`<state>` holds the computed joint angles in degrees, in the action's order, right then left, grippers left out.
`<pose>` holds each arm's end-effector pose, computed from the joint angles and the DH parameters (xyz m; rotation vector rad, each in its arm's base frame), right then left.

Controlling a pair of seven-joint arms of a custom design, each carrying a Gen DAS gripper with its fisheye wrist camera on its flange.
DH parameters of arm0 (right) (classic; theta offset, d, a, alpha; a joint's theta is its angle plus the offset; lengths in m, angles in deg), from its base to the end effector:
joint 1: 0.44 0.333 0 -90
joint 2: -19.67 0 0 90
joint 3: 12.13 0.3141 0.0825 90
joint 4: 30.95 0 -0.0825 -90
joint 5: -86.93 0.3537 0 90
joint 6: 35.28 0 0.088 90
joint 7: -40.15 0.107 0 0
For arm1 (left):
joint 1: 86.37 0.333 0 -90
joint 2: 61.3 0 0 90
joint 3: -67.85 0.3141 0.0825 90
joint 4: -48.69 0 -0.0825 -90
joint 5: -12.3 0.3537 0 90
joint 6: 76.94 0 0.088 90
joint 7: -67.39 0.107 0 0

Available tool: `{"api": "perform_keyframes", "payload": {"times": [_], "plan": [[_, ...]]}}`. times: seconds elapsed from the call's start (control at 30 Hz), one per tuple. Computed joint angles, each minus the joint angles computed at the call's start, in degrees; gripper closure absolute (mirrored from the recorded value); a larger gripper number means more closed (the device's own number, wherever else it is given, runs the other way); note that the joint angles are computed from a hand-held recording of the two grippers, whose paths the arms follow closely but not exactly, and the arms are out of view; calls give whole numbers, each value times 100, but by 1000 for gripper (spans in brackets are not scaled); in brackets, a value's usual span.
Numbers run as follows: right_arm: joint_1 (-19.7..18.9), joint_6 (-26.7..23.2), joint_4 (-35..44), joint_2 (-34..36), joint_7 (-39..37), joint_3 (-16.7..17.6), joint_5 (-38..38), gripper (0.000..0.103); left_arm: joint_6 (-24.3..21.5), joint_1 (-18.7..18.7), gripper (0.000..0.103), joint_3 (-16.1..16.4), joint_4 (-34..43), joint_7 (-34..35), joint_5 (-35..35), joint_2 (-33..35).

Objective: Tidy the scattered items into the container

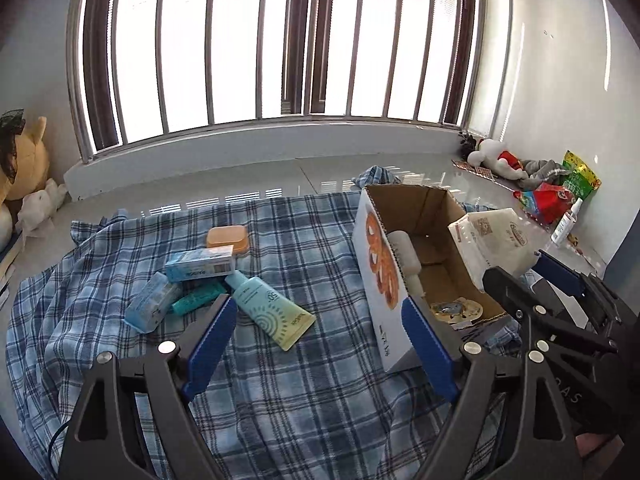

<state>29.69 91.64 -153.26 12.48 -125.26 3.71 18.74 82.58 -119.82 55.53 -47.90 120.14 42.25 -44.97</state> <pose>0.3764 0.3529 0.5099 -1.3177 1.8616 -1.0198 0.4572 -0.4761 0.5394 -1.2808 2.2267 -1.0737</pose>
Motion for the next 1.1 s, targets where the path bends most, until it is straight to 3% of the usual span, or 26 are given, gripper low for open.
{"api": "perform_keyframes", "payload": {"times": [0.07, 0.2, 0.3, 0.37, 0.5, 0.57, 0.63, 0.77, 0.87, 1.0, 1.1], "plan": [[-73, 177, -132, -44, 19, -105, 129, 32, -297, -129, 16, -24, 392, 98, 37, 276], [-210, 514, -341, -84, 70, -185, 282, 31, -695, -522, 16, 246, 862, -242, 517, 622], [-263, 594, -450, -179, 227, -108, 39, 17, -651, -732, 16, 576, 782, -1109, 1156, 567], [-234, 289, -412, -186, 307, 28, -172, 9, -496, -589, 16, 524, 670, -1329, 1224, 510], [-38, -432, -154, 13, -40, 185, -246, 8, -677, -319, 13, 383, 705, -1282, 909, 562], [64, -392, -102, 87, -194, 155, -342, 8, -840, -279, 13, 412, 769, -1317, 889, 626], [112, -40, -114, 122, -231, 69, -442, 8, -1154, -330, 13, 498, 932, -1391, 1028, 745], [86, 985, -151, 210, -145, -100, -644, 8, -1760, -314, 13, 462, 1569, -1037, 964, 1256], [178, 783, -1, 370, -312, -31, -664, 8, -2314, -384, 13, 469, 2393, -556, 701, 1865], [340, 445, 138, 521, -584, -27, -636, 8, -3184, -694, 13, 754, 3794, 75, 359, 2817], [401, 359, 194, 600, -773, -87, -528, 7, -3109, -729, 8, 830, 3944, -96, 381, 2957]]}}
